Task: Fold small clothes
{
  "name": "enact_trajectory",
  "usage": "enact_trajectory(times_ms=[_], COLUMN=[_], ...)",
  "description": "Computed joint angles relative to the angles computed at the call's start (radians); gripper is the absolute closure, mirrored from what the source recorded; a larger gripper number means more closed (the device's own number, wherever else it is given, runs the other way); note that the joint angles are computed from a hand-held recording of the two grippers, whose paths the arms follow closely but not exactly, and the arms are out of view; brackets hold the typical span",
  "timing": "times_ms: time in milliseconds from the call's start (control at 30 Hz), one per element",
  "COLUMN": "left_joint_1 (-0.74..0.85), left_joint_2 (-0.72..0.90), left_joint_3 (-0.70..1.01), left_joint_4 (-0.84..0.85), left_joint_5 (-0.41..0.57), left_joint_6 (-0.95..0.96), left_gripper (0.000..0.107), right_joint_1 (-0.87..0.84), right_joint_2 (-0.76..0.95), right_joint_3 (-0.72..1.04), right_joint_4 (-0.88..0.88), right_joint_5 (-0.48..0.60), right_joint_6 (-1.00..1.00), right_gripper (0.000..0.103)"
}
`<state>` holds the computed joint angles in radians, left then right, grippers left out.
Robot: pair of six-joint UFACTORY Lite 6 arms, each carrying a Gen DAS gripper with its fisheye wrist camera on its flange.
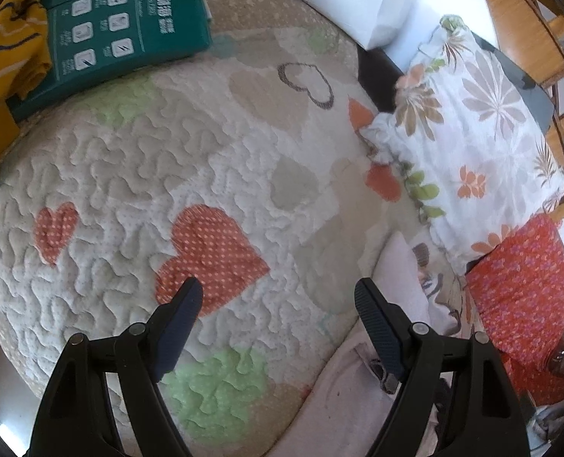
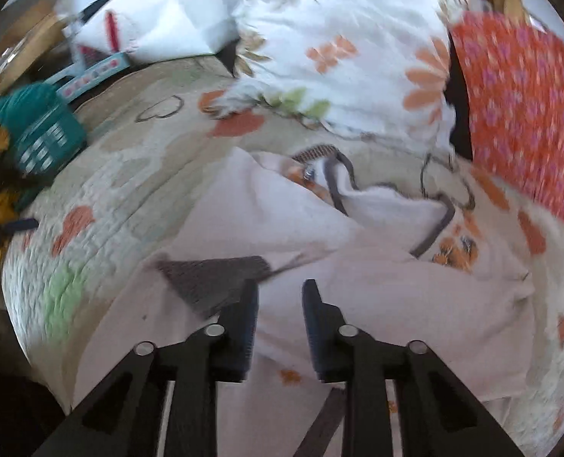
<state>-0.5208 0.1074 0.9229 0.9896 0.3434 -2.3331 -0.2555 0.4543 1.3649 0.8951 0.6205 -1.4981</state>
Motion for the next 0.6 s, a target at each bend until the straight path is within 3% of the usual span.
enact_trajectory(times_ms=[133,233,433,467,533,600], left_joint_1=[-0.010,-0.010,-0.007,-0.006,-0.010,-0.019], left_joint_2=[0.043,0.062,0.113,0.120,0.142,0.169], left_joint_3=[0.045,0.065,0.122,0.131,0.160,0.199], left_joint_4=[-0.043,-0.050,-0.088,-0.102,-0.124,-0.151], left_joint_5=[-0.003,-0.013,-0.004,0.001,0.029,0.077], left_joint_6=[0.060,0.069,0.127,0.147,0.189,0.238], left_gripper=[0.026,0.026,0.026,0.026,0.026,0.026], right_joint_1=[0.093,0.186,0.359,0.389,0.435,0.452], right_joint_2=[0.117,0.155,0.300,0.332,0.414,0.467], right_joint_3=[0.080,0.091,0.295,0.339,0.450,0.524], right_joint_4=[-0.215,-0.247,-0.389,-0.432,-0.523,-0.589], right_joint_5=[-0.030,-0.106,-0.134,-0.138,-0.121,-0.104], right_joint_6=[0.223,0.285,0.541,0.599,0.711,0.788], right_gripper=[0.079,0.079,0.078,0.077,0.064,0.064])
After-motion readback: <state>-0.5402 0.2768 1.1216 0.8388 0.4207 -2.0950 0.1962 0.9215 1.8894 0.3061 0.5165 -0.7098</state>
